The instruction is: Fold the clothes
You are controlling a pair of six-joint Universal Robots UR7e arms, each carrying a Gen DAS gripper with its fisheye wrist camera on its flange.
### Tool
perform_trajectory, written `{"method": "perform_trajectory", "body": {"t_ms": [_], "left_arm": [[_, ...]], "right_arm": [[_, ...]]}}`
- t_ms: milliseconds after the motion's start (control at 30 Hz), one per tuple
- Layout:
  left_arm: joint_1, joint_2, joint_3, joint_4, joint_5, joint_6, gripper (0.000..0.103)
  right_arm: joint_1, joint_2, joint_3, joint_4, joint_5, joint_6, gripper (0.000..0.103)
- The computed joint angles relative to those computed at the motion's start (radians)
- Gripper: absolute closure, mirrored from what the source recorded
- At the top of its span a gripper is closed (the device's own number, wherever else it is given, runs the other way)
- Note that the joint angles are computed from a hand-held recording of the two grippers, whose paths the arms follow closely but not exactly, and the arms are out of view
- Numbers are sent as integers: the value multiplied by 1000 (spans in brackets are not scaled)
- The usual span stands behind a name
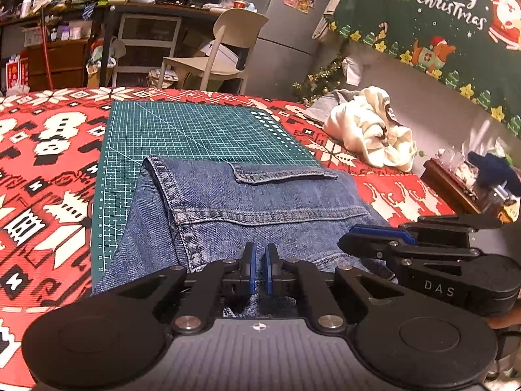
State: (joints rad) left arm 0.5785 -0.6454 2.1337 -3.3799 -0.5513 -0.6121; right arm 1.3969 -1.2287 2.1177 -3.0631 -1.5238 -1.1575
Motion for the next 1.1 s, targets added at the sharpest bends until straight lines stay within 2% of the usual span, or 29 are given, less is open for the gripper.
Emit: {"method": "perform_trajectory", "body": {"t_ms": [167, 367, 500, 700, 867, 1033, 1100], "left_arm": [[7, -9, 5, -8, -17, -13, 94], [-12, 6, -16, 70, 34, -19, 94], [-18, 10, -28, 119, 55, -32, 94], [-5, 4, -6, 37, 18, -63, 94], [-9, 11, -14, 52, 32, -58, 94], [-10, 7, -18, 79, 35, -66, 94], [-10, 6, -17, 77, 33, -69, 94]], "right_arm": [[5, 3, -13, 22, -6, 50, 89], [4, 5, 4, -16, -7, 35, 89], [5, 4, -4, 4, -9, 39, 89], [9, 4, -5, 0, -14, 33, 89], [23, -23, -39, 79, -24, 115, 89], [28, 0, -82, 42, -43, 158, 89], [29, 24, -107, 48, -88, 172, 89]]}}
